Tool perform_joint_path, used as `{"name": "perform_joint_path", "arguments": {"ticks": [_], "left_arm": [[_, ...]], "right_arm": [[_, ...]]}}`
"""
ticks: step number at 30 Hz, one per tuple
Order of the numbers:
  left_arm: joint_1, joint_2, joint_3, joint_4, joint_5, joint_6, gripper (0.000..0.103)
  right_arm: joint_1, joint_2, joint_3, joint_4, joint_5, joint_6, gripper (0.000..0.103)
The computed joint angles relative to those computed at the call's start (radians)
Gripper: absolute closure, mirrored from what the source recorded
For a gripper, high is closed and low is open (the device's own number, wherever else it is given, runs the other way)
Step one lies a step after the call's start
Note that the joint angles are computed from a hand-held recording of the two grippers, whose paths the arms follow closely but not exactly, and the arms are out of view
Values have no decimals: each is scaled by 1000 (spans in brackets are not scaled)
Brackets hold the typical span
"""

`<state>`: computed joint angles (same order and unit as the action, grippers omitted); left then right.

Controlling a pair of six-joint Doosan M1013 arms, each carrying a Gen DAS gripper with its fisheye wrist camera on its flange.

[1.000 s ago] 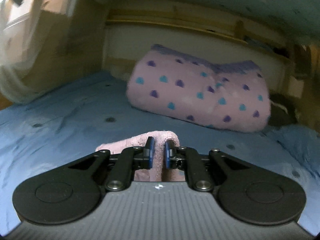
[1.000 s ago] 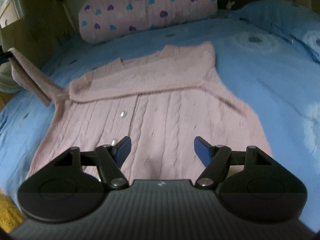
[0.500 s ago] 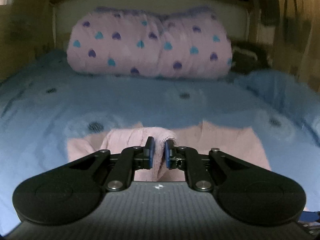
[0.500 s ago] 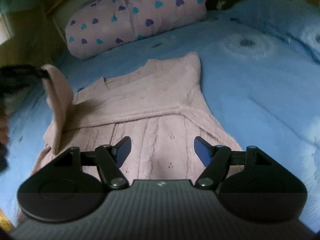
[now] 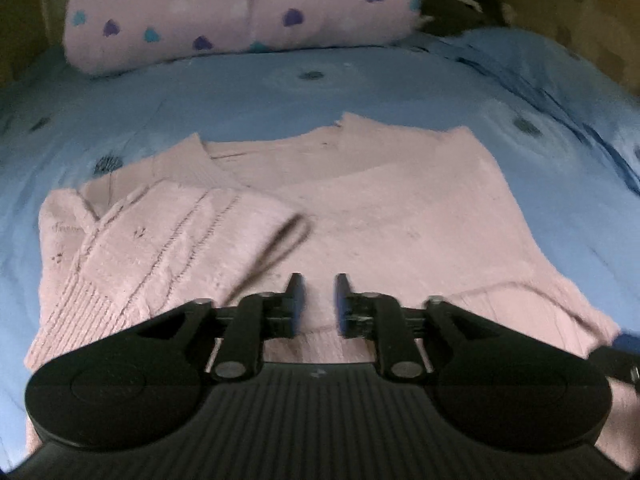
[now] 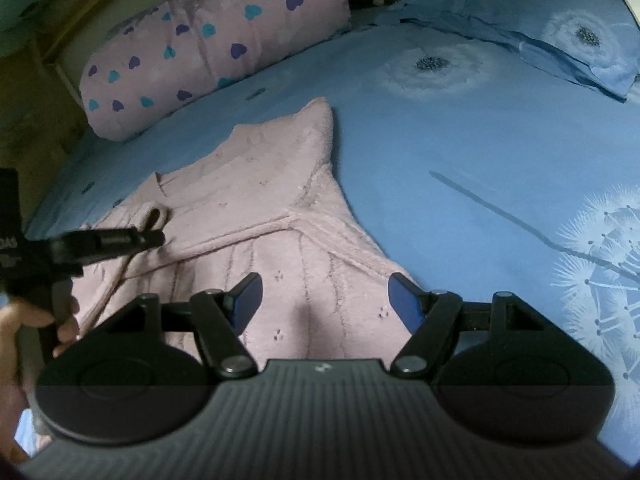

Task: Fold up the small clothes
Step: 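Lift the cuff with the left tool, fold it across the front, release, then move the right tool to the cardigan side edge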

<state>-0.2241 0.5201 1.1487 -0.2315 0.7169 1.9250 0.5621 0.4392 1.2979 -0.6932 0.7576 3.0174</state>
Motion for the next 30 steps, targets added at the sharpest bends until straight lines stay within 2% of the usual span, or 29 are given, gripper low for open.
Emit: {"name": "perform_joint_path", "arguments": {"ticks": [2,3,6,12,15,17,20,22,26,30], "left_arm": [[-1,-23,30,1,-14,38,29],[0,-39,52,-3,-36,57,25],[10,-77,95,-25,-59,113,23],[50,-120,122,32,-69,54,20],[65,-126,120,132,-89,-44,18],[73,-114,95,198,-56,-134,18],[99,-93,58,179,-13,-197,18],[110,-85,52,185,-16,-245,18],[113,-77,51,259,-31,-294,18],[123,-82,67,330,-76,-349,18]], "right_arm": [[0,-1,3,-1,2,6,31],[-1,-1,3,-1,3,7,31],[1,-3,8,-13,1,15,31],[8,4,0,-28,5,-1,31],[12,9,-2,-34,5,-21,31],[13,12,-4,-32,1,-29,31],[13,11,2,-22,-33,-29,31],[14,16,-4,-21,-42,-38,31],[28,53,-82,-11,41,-168,31],[30,93,-165,47,60,-307,31]]}}
